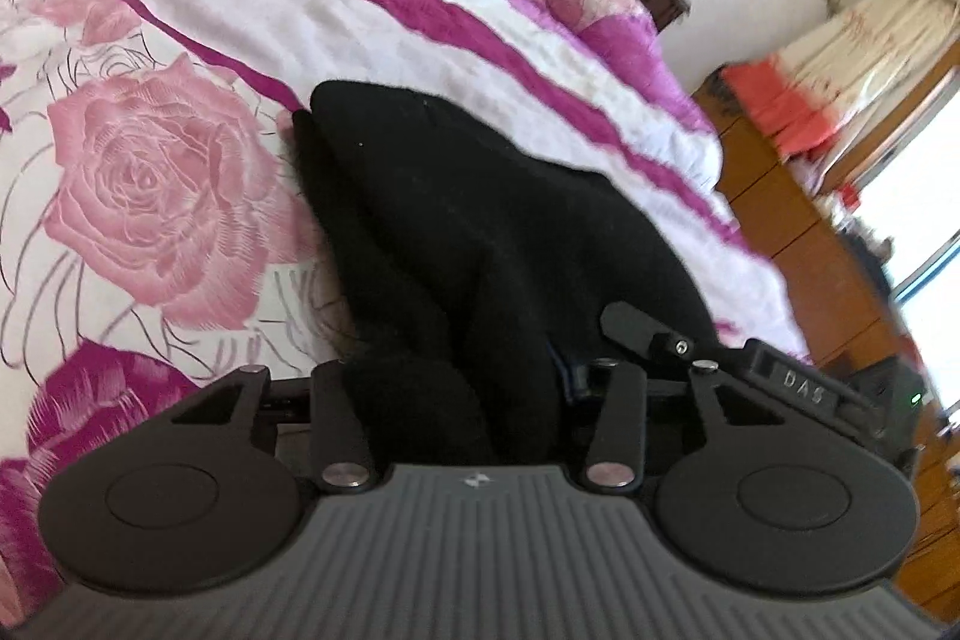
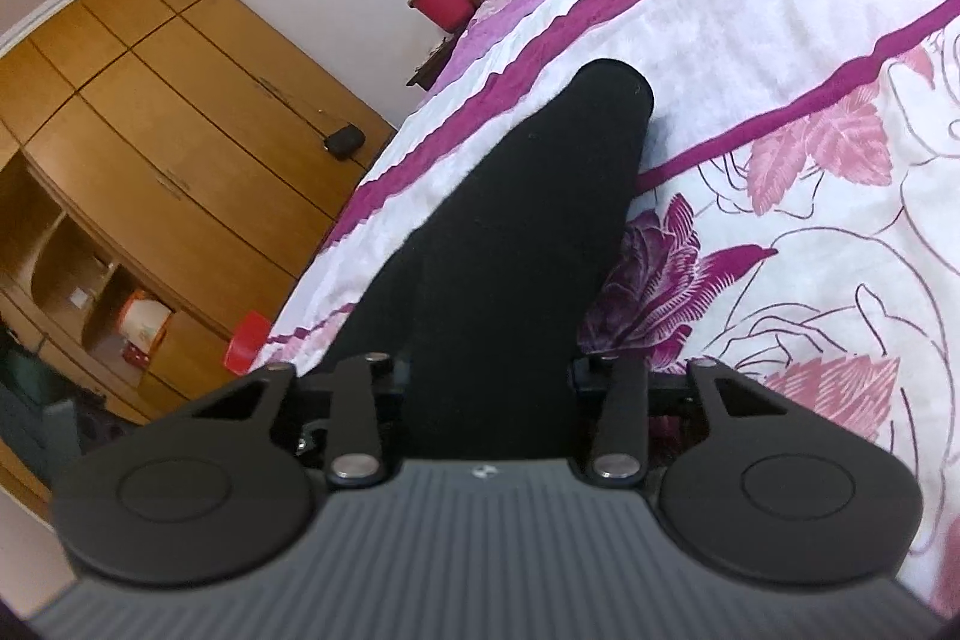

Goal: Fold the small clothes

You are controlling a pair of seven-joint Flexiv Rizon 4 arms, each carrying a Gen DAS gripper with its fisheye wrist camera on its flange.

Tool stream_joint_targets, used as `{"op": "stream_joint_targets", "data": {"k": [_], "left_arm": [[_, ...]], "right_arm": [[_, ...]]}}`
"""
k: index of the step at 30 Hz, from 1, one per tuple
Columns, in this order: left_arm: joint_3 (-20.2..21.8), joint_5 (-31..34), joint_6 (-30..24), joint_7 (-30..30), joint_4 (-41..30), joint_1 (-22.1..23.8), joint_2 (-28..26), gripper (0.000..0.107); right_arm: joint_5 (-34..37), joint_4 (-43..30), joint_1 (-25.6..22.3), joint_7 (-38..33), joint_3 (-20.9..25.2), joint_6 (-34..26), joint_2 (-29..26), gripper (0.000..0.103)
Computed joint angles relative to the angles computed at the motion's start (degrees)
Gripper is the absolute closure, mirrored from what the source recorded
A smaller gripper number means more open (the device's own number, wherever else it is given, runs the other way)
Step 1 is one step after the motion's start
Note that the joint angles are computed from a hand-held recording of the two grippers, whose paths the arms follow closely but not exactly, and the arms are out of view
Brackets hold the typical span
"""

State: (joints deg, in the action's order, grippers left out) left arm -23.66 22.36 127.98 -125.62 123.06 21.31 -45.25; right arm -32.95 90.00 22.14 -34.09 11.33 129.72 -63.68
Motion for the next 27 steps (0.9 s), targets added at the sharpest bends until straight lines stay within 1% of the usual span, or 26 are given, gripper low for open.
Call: {"op": "stream_joint_targets", "data": {"k": [4, 7, 10, 13, 17, 19, 20, 21, 23, 25, 27], "left_arm": [[-0.5, 0.7, 1.3, -0.4, 0.7, -1.1, 1.4, 0.056], [-1.0, 0.5, 1.5, -1.5, 1.4, -2.7, 2.4, 0.056], [-1.1, -0.1, 1.7, -2.3, 1.6, -5.2, 2.8, 0.056], [-0.3, -0.8, 1.5, -1.8, 1.7, -8.7, 3.2, 0.056], [1.5, -3.2, -0.4, -0.1, 2.2, -13.7, 4.0, 0.056], [4.0, -6.2, -1.6, 1.4, 3.1, -16.9, 5.0, 0.053], [6.1, -8.9, -2.6, 2.3, 3.8, -19.4, 5.8, 0.047], [7.4, -10.8, -3.1, 2.9, 4.4, -20.8, 6.0, 0.046], [7.1, -11.3, -1.3, 2.5, 5.6, -20.5, 5.4, 0.046], [8.0, -12.9, -1.7, 3.2, 6.2, -21.8, 6.5, 0.046], [10.1, -15.7, -2.8, 4.7, 7.0, -24.6, 8.4, 0.045]], "right_arm": [[-2.4, 3.2, -2.2, 2.2, 1.6, 1.0, 2.6, 0.061], [-2.4, 7.8, -2.3, 0.9, 0.2, 1.1, 6.3, 0.061], [-0.6, 13.4, -2.5, -1.2, -0.5, 1.3, 10.0, 0.061], [2.6, 19.5, -2.6, -4.8, -1.4, 2.4, 13.6, 0.061], [8.9, 25.9, -0.8, -11.0, -3.0, 3.0, 17.3, 0.061], [11.5, 27.7, 0.0, -13.9, -3.4, 2.4, 18.2, 0.061], [12.0, 28.1, -0.1, -14.7, -3.2, 1.7, 18.1, 0.059], [12.5, 28.4, -0.1, -15.5, -3.1, 1.0, 17.9, 0.057], [15.8, 28.5, 1.8, -17.8, -3.9, 0.2, 17.2, 0.049], [19.1, 28.5, 3.2, -20.4, -4.3, 2.2, 16.0, 0.048], [20.5, 28.8, 3.2, -21.2, -3.5, 2.7, 16.1, 0.047]]}}
